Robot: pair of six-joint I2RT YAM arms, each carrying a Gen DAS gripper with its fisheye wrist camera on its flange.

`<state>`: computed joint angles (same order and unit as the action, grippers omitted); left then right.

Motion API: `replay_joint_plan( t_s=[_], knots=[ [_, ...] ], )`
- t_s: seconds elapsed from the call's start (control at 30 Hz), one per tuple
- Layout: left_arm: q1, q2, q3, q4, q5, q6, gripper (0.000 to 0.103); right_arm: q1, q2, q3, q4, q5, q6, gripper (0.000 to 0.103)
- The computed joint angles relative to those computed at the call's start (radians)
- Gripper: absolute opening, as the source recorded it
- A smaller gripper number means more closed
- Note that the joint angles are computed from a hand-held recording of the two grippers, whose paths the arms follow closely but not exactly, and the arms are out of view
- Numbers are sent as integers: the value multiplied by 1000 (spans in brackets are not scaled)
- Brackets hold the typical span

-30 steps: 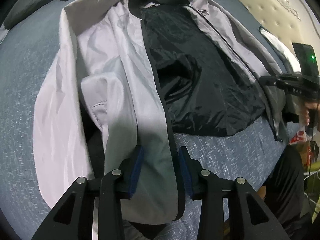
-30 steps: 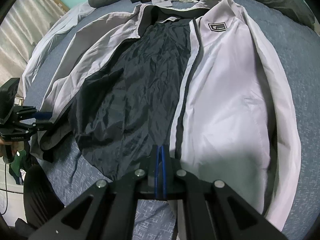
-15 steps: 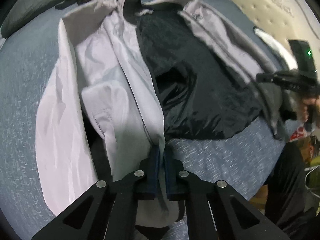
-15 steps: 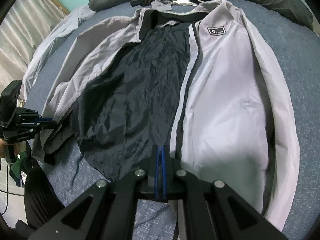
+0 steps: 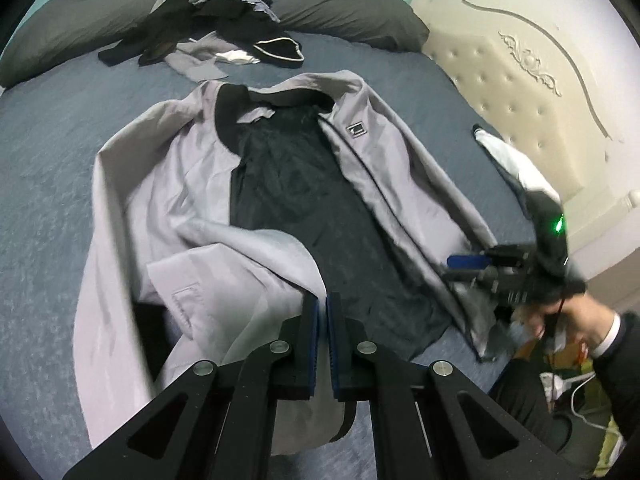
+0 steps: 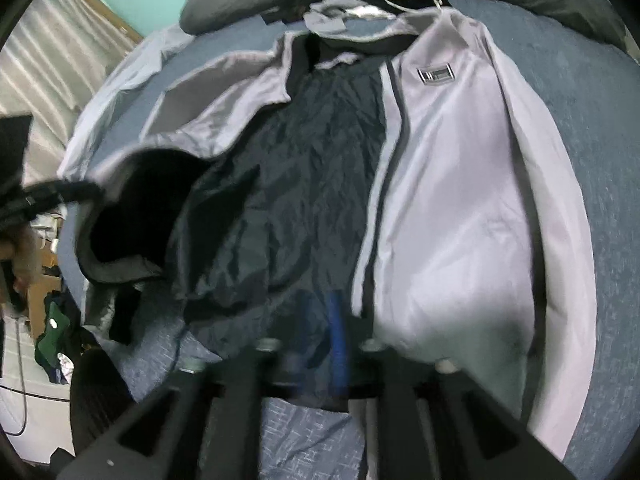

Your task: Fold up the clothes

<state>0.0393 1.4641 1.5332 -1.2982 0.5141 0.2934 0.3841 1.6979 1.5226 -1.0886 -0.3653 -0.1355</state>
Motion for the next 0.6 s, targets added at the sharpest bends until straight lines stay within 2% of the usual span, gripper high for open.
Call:
replay_joint_plan(
  t_s=[0.2, 0.27, 0.3, 0.4, 0.47, 0.6],
  knots=[
    [-43, 84, 52, 65, 45, -120, 5, 16, 21, -57, 49, 71, -13, 46],
    [-50, 113, 71, 80, 53, -141, 5, 21, 30, -73, 65, 93, -28, 34],
    [-52, 126, 83, 85, 54, -146, 5, 23, 31, -81, 74, 105, -34, 20],
    [-54, 165, 123, 90, 61, -159, 5, 20, 44, -89, 92, 122, -27, 4],
    [-56, 187, 154, 89, 61, -159, 5, 12, 46, -88, 100, 111, -17, 3],
    [-64, 225, 245, 63, 76, -167, 5, -15, 44, -24, 82, 11, 9, 2]
  ],
)
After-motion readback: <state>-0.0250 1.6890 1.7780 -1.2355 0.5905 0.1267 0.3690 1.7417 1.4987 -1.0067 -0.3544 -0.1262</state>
